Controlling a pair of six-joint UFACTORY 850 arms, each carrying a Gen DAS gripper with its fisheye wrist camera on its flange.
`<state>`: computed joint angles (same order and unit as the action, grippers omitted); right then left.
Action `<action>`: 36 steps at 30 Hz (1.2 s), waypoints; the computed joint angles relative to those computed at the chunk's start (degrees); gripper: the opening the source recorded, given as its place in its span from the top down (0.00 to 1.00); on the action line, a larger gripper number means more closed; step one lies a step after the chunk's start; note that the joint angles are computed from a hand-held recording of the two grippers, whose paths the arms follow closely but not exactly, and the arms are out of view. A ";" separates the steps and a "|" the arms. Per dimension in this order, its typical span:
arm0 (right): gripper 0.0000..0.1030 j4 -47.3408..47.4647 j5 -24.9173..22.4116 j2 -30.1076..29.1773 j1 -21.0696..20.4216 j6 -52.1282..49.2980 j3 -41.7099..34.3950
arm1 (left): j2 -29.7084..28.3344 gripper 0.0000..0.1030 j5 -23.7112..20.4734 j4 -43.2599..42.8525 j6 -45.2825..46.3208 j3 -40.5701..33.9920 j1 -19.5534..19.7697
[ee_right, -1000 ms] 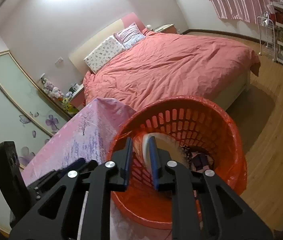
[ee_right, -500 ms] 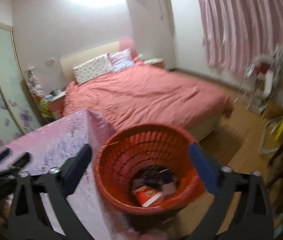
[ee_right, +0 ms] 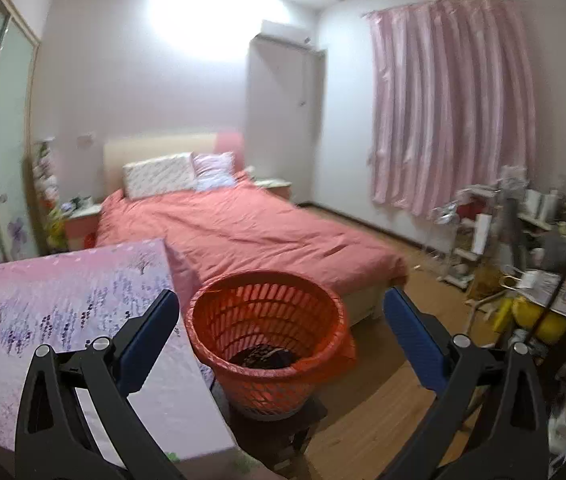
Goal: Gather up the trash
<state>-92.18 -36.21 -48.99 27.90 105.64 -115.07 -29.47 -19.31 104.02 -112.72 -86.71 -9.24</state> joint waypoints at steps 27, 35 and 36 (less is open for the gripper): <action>0.02 21.98 -3.09 -1.33 4.21 -16.17 -0.80 | 6.96 0.04 -6.62 -5.35 -2.33 12.30 -1.39; 0.02 25.20 -2.93 -1.59 4.12 -18.84 -1.59 | 6.64 0.04 -6.32 -7.65 -0.08 11.54 -1.69; 0.02 25.52 -2.94 -1.70 4.11 -19.09 -1.67 | 6.55 0.04 -6.28 -8.29 0.53 11.41 -1.69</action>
<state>-66.65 -39.16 -50.69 32.01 86.54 -116.74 -22.91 -25.59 95.73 -112.19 -75.30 -10.93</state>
